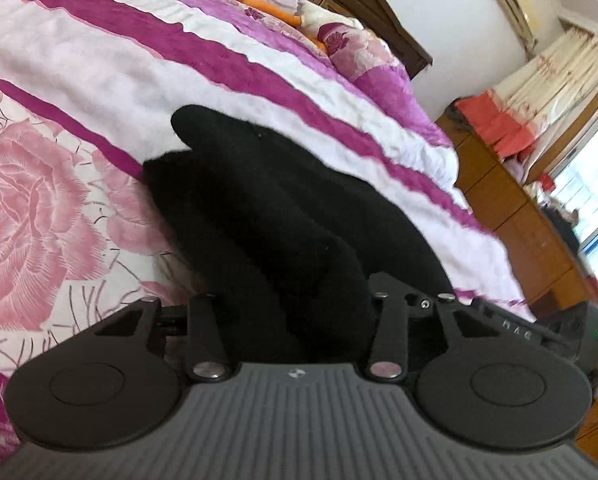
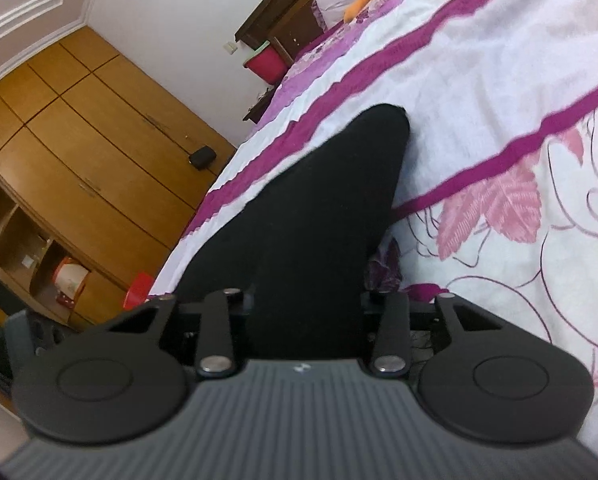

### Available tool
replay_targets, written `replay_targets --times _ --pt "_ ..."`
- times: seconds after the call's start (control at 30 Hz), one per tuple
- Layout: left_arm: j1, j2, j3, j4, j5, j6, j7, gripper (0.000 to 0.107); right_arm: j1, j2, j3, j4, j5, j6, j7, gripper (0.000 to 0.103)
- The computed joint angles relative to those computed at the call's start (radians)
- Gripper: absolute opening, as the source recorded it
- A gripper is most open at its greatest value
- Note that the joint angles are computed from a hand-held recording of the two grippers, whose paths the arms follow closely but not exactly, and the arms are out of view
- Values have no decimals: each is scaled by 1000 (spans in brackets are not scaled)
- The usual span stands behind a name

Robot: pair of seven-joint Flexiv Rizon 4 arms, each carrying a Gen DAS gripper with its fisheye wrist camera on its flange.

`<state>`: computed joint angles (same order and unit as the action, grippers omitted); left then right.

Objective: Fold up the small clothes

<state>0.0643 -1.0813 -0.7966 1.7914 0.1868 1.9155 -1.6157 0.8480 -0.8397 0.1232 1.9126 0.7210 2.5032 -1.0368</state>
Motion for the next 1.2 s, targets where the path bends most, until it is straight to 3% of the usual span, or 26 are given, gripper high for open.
replay_targets --times 0.23,0.43,0.6,0.73,0.83,0.97,1.2 --pt "45 73 -70 132 36 37 -59 47 90 168 -12 61 186 -65 -168 40" --pt "28 197 -56 296 58 75 -151 47 143 280 73 125 384 -50 -295 40" --pt "-92 289 71 376 60 121 -193 47 162 279 149 115 526 -15 -424 40" --pt "-234 354 235 407 -5 114 -219 51 132 220 196 90 582 -17 -469 41" --pt "-346 394 361 422 -54 129 -214 58 121 150 211 78 554 10 -430 48" --pt "-426 422 442 435 -89 156 -199 60 135 106 220 71 530 73 -385 52" --pt "-546 495 547 464 -181 174 -172 60 124 129 263 -36 715 130 -668 58"
